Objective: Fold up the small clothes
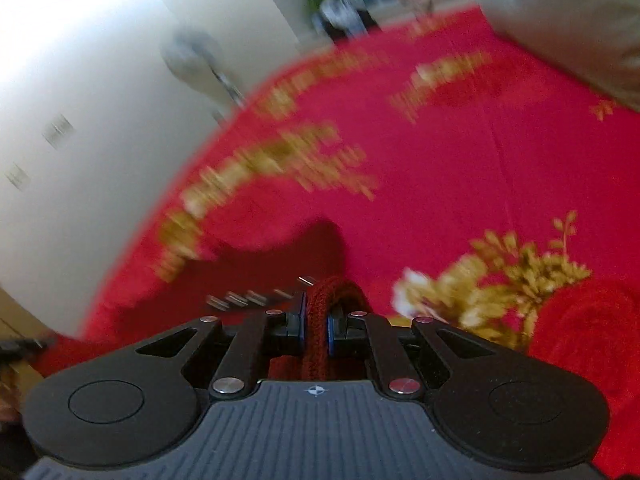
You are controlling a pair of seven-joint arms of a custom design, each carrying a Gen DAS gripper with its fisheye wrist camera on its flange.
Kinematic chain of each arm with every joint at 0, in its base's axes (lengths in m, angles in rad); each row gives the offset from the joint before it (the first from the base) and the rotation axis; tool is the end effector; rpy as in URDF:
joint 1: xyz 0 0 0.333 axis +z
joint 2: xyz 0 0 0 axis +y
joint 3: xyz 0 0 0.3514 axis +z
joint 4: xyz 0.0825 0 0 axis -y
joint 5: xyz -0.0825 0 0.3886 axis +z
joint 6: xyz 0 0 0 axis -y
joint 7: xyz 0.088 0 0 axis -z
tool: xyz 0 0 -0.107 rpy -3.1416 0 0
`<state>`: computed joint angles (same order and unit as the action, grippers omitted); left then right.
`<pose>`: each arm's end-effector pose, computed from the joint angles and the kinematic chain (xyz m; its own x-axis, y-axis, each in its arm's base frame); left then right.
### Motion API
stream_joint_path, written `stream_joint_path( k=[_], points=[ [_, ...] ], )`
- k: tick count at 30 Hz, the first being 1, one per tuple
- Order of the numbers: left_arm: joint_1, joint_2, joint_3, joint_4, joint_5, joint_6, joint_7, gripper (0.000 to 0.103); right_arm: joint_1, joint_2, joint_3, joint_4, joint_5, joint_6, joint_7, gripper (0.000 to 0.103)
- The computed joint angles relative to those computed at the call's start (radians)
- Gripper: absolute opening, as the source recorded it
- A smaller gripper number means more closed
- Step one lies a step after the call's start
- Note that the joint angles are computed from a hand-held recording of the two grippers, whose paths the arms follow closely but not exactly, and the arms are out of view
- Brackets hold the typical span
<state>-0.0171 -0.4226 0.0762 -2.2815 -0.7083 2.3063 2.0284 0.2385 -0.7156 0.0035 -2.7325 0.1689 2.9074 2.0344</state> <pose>0.4541 0.0190 0.6021 -0.1664 -0.8700 0.4641 -0.8450 -0.1168 -0.5219 0.3481 0.0756 0.5594 -0.1402 -0.8683 -0.4758 -0.6495 0.4434 -0.6177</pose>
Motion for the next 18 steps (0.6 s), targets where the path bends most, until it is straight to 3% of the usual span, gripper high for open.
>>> stream_joint_path(
  k=[5, 9, 12, 16, 18],
  points=[
    [0.012, 0.061, -0.019, 0.017, 0.018, 0.028, -0.031, 0.011, -0.005, 0.074, 0.02, -0.021, 0.01, 0.038, 0.035, 0.009],
    [0.025, 0.085, -0.012, 0.036, 0.007, -0.008, -0.066, 0.015, 0.006, 0.084, 0.008, -0.038, 0.011, 0.086, 0.035, 0.013],
    [0.026, 0.065, -0.003, 0.029, -0.016, -0.031, -0.038, 0.016, -0.055, 0.061, 0.059, -0.036, -0.024, 0.058, 0.07, 0.033],
    [0.04, 0.004, -0.002, -0.016, -0.023, 0.023, -0.023, 0.036, -0.149, -0.006, 0.132, -0.059, -0.092, 0.05, 0.136, 0.033],
    [0.044, -0.015, 0.026, -0.032, -0.05, 0.034, -0.026, 0.039, -0.167, -0.045, 0.132, -0.079, -0.109, 0.039, 0.161, 0.033]
  ],
)
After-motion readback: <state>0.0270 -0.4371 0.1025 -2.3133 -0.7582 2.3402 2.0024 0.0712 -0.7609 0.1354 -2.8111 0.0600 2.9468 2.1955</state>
